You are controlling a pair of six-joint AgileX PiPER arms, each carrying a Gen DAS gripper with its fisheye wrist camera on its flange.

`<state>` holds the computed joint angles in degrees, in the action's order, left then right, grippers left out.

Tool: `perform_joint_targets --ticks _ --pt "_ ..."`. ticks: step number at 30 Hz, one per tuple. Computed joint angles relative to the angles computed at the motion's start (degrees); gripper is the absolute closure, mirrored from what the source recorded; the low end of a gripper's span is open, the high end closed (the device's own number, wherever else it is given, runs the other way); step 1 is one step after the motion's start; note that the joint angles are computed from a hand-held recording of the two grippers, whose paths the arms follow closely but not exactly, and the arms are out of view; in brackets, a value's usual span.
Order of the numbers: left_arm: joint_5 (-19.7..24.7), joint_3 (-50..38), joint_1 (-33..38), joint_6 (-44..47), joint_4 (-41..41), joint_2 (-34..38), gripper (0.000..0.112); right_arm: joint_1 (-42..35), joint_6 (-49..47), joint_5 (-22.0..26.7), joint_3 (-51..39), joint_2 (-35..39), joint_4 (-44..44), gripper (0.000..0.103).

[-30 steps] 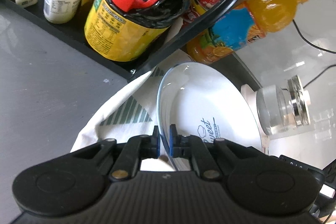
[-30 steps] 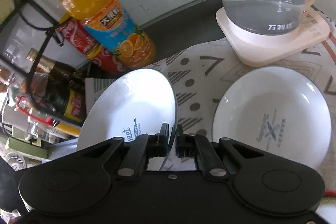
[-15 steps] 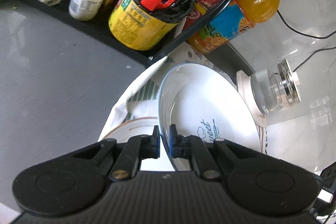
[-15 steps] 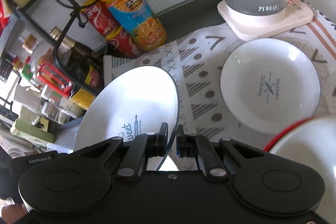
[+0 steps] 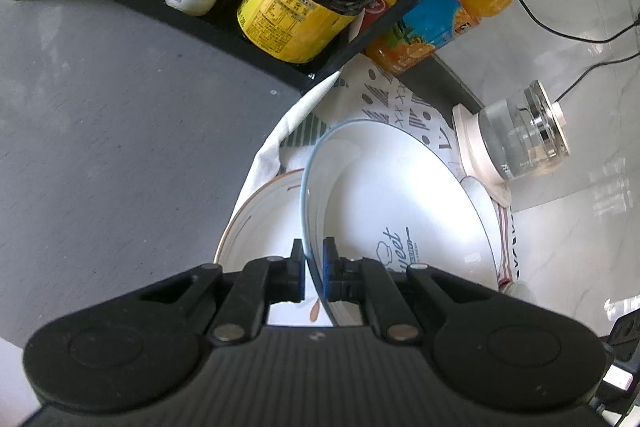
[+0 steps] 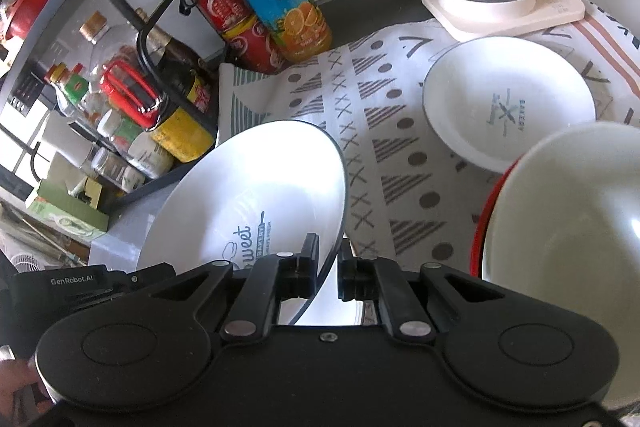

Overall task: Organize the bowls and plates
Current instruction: 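Lift the 'Sweet' plate with both grippers and lower it onto the flower-pattern plate, then open both grippers to release the 'Sweet' plate rim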

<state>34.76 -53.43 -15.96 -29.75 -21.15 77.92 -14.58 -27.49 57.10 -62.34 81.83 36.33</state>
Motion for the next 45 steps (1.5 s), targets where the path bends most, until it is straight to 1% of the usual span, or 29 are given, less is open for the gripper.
perform_joint_targets --ticks 4,13,30,35,38,41,45 --pt "0.43 1.50 0.23 1.17 -0.83 -1.12 0.107 -0.07 -0.95 -0.16 1.97 -1.88 -0.40 0.094" --pt "0.85 4.42 0.07 2.23 -1.87 -1.84 0.107 1.34 -0.47 -0.87 4.67 -3.48 -3.11 0.094" --pt "0.45 6.57 -1.04 3.16 -2.68 -0.68 0.106 2.45 1.06 -2.36 6.62 -3.50 -5.61 0.094" --pt "1.59 5.49 -1.07 3.90 -2.17 0.78 0.105 3.20 2.76 -3.65 6.99 -3.08 -6.42 0.095" --pt "3.82 3.65 -1.45 0.51 2.60 1.35 0.105 3.48 3.63 -4.42 7.50 -2.89 -6.77 0.096" --pt "3.71 3.58 -0.59 1.11 3.45 0.23 0.105 2.87 3.07 -4.83 7.92 -2.57 -5.92 0.096" --pt "5.44 1.63 -0.66 -0.62 6.97 0.29 0.105 2.61 2.82 -5.47 8.28 -2.10 -5.46 0.096"
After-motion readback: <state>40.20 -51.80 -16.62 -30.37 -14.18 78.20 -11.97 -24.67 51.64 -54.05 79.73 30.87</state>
